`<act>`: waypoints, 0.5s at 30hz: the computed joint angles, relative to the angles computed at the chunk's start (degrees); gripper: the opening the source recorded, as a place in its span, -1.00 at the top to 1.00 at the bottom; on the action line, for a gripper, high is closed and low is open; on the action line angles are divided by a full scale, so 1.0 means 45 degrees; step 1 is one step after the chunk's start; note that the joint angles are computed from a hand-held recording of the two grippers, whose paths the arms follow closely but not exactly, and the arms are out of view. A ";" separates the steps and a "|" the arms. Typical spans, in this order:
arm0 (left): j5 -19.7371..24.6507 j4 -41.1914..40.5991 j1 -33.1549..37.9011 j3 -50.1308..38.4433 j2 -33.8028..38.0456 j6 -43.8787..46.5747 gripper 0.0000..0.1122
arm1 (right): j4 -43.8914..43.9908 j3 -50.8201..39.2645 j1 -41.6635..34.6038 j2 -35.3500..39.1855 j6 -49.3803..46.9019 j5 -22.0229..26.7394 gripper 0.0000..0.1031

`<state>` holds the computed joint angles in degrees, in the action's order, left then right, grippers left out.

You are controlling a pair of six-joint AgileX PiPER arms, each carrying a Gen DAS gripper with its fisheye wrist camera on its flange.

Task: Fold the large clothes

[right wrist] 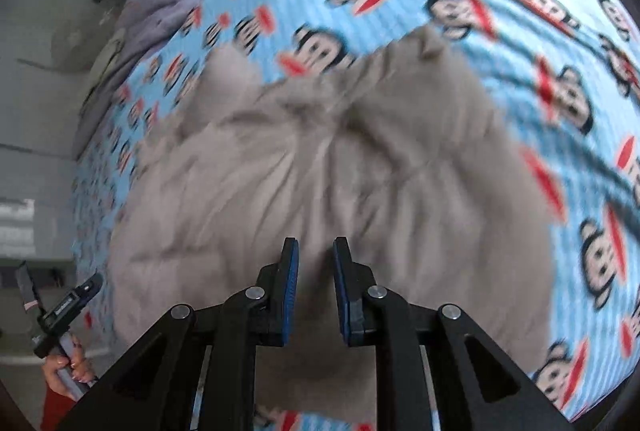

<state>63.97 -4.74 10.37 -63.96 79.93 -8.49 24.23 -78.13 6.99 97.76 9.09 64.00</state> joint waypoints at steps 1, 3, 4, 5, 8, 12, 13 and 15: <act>0.0079 -0.0118 -0.0050 0.0222 -0.0244 0.0018 -0.12 | 0.0073 0.0171 0.0250 -0.0157 0.0100 0.0043 0.62; -0.0081 -0.0037 -0.0127 0.0823 -0.0876 0.0013 -0.80 | 0.0237 0.0534 0.0900 -0.0462 0.0474 -0.0010 0.62; -0.0262 -0.0014 -0.0100 0.1067 -0.1124 0.0210 -0.83 | 0.0267 0.0666 0.1198 -0.0567 0.0684 -0.0108 0.62; -0.0257 -0.0157 -0.0002 0.1187 -0.1195 0.0708 -0.83 | 0.0225 0.0869 0.1684 -0.0784 0.1077 -0.0289 0.62; -0.0218 -0.0604 0.0805 0.1367 -0.1153 0.2385 -0.83 | -0.0047 0.1495 0.2856 -0.1468 0.2628 -0.0865 0.36; -0.0044 -0.1513 0.2707 0.1291 -0.0764 0.4788 -0.83 | -0.0412 0.2319 0.4581 -0.2147 0.4751 -0.1861 -0.17; 0.0015 -0.1698 0.3304 0.1270 -0.0502 0.5510 -0.83 | -0.0587 0.2387 0.4994 -0.2187 0.5256 -0.1961 -0.17; 0.0113 -0.1878 0.3928 0.1232 -0.0064 0.6338 -0.83 | -0.0747 0.2688 0.5853 -0.2242 0.6357 -0.2354 -0.22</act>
<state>64.48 -13.19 28.05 -58.41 79.64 20.03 20.87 -66.03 33.33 87.67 37.70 53.41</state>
